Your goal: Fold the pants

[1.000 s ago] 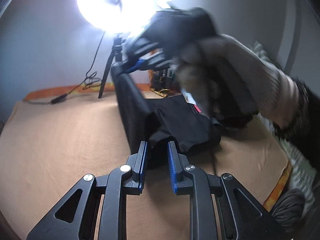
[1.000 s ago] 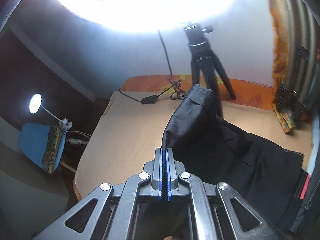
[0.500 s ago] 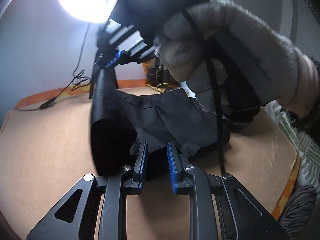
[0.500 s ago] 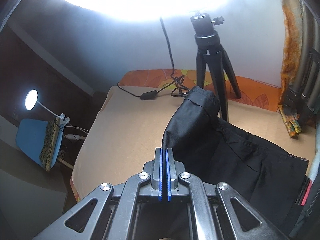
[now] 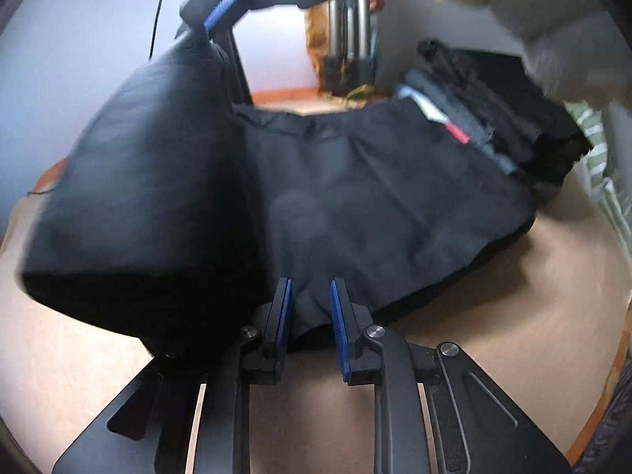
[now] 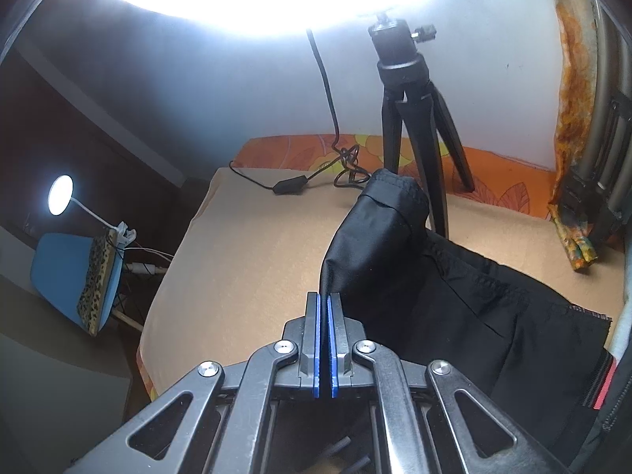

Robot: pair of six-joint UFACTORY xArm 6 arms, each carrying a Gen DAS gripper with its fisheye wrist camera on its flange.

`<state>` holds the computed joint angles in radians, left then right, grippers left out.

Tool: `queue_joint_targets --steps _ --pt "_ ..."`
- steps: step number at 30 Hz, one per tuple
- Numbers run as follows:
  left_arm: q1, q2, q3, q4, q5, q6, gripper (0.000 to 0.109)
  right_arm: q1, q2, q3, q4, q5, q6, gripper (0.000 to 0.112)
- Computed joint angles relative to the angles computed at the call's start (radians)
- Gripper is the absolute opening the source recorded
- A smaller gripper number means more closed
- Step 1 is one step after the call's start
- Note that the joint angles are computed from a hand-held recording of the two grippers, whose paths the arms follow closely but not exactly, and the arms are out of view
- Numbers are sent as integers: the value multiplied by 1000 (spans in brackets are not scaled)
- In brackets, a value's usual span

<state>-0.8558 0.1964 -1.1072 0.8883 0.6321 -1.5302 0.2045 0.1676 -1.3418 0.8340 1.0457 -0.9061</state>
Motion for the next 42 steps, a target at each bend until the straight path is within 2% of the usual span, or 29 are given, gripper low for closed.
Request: queue_joint_targets --steps 2,5,7,13,16,18,19,28,32,37,39,42 --pt "-5 1 -5 -12 14 29 18 4 -1 10 6 -7 -1 0" --pt "-7 -39 31 -26 -24 52 18 -4 -10 21 27 -9 -15 0" --pt "-16 -111 91 5 -56 25 18 -18 -16 23 37 -7 -27 0" --pt "-100 -303 198 73 9 -27 18 -112 -9 13 62 40 -56 0" --pt "-112 -351 214 76 64 -32 18 -160 2 8 52 55 -66 0" --pt "-96 -361 220 75 65 -32 18 -192 9 8 46 57 -71 0" --pt "-83 -357 217 75 65 -32 18 -206 12 8 43 57 -75 0" --pt "38 -186 110 66 -120 -27 18 -317 79 -17 23 31 -72 0" --pt "46 -93 20 66 -148 13 18 -350 89 -2 12 -39 -72 0" --pt "56 25 -85 -43 -195 160 18 -395 138 -56 34 48 -85 0" --pt "57 53 -107 -73 -203 193 18 -398 140 -67 49 101 -124 5" --pt "55 64 -107 -88 -212 201 18 -373 130 -62 50 111 -144 40"
